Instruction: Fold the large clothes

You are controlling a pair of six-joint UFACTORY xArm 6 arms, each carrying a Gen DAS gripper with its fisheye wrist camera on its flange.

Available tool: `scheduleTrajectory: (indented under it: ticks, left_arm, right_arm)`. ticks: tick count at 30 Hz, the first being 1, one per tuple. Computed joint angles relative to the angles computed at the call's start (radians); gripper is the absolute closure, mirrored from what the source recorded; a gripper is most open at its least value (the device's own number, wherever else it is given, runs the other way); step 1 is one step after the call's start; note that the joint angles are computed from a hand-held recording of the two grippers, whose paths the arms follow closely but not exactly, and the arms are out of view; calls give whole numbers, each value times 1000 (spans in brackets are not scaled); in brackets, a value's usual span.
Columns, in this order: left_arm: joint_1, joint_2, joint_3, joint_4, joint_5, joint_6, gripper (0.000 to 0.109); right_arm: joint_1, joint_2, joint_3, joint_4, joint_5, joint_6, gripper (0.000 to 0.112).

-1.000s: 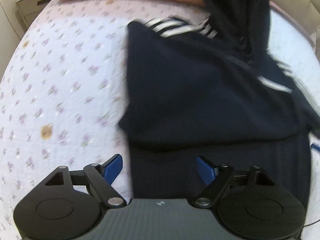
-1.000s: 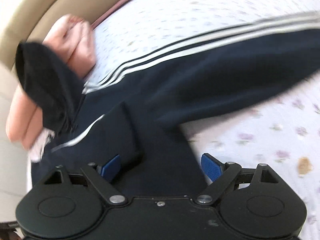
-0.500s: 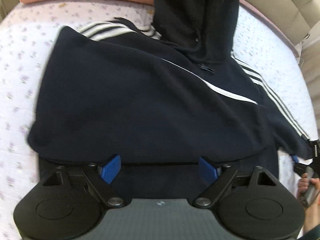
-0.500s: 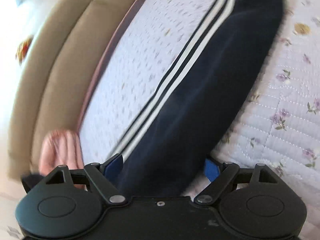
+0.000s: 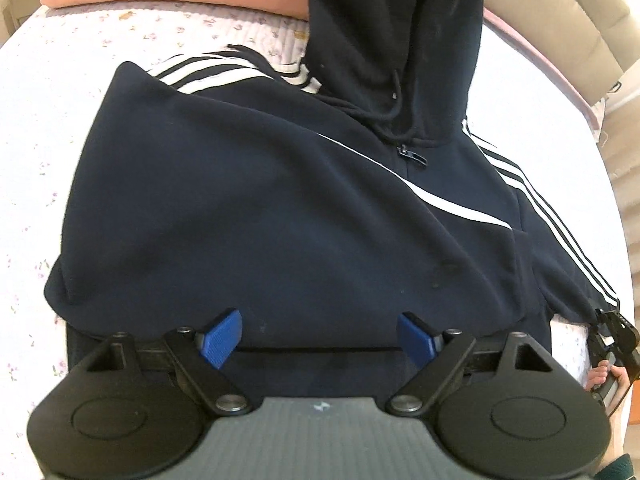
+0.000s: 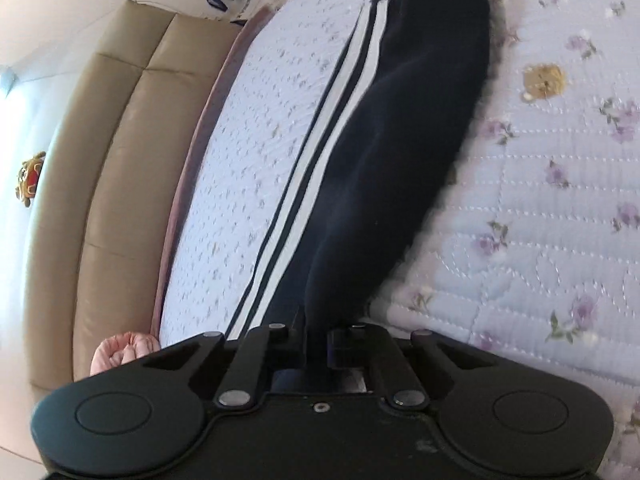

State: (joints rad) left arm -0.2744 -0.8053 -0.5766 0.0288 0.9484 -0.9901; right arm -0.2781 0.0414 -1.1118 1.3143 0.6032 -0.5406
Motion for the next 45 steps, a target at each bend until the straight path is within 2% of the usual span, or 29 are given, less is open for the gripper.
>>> scheduleTrajectory:
  ticks: [2,5,7,10,12,16,18,20,22,23,24,25,27,28,31,33,35,36,37,38,39,41,42,43,44,45]
  left_arm:
    - [6,-15,7,2,4,0,22]
    - [12,-33,7,27,28,-8,22]
    - [18,-50,9,41,41,-13,22]
    - [34,-79,18,40,48,-10,22]
    - [41,-102,26,44,53,-15,22]
    - [55,-155,53,41,62,-16,22]
    - [63,-182,69,39,73,-17,22]
    - [76,-208,83,36,83,-16,22]
    - [92,-236,98,31,95,-9,22]
    - [100,-249,105,31,99,-6,22]
    - [109,-264,111,32,108,-1,22]
    - [112,-275,117,35,115,-2,22]
    - [125,-297,129,33,124,6,22]
    - [133,-305,135,28,128,12,22]
    - [161,-333,158,-2,130,35,23]
    - [171,-363,171,-22,133,48,23]
    - [173,-391,177,-23,146,57,22]
    - [171,-402,177,-16,158,57,22]
    - [171,-411,178,-8,171,57,22]
    - [171,-416,177,-4,182,58,22]
    - [179,-423,178,-8,191,64,23]
    - [195,-440,183,-24,198,71,23]
    - [199,-452,186,-28,200,72,23]
    - [202,-460,187,-28,201,73,23]
    - [201,-469,187,-22,205,72,23]
    - [201,-473,185,-18,208,75,23]
  right_arm:
    - [61,-35,3,2,-97,-35,101]
    - [126,-111,-15,193,-112,-214,101]
    - [173,-165,-27,289,-78,-323,101]
    - [232,-273,11,344,81,-356,101]
    - [300,-347,73,316,134,-348,101]
    - [460,-431,234,187,151,-328,101]
    - [545,-415,302,82,109,-271,101]
    - [588,-346,323,-12,114,-197,99]
    - [608,-285,333,-36,115,-174,96]
    - [603,-267,330,-1,123,-204,97]
    - [583,-251,316,34,154,-230,93]
    - [565,-234,299,66,190,-246,76]
    - [519,-201,262,119,280,-257,53]
    - [511,-188,247,138,307,-245,48]
    - [508,-144,199,149,322,-159,44]
    - [513,-152,193,170,327,-157,41]
    - [512,-197,234,229,341,-196,31]
    - [522,-204,234,254,314,-219,21]
    - [542,-206,227,260,254,-221,18]
    - [562,-185,203,239,188,-180,18]
    - [560,-158,172,210,164,-116,18]
    - [564,-103,140,240,136,-71,25]
    - [576,-92,127,235,97,-64,46]
    - [590,-114,133,212,54,-70,96]
    - [613,-127,128,208,15,-101,103]
    - [634,-156,131,245,-4,-168,102]
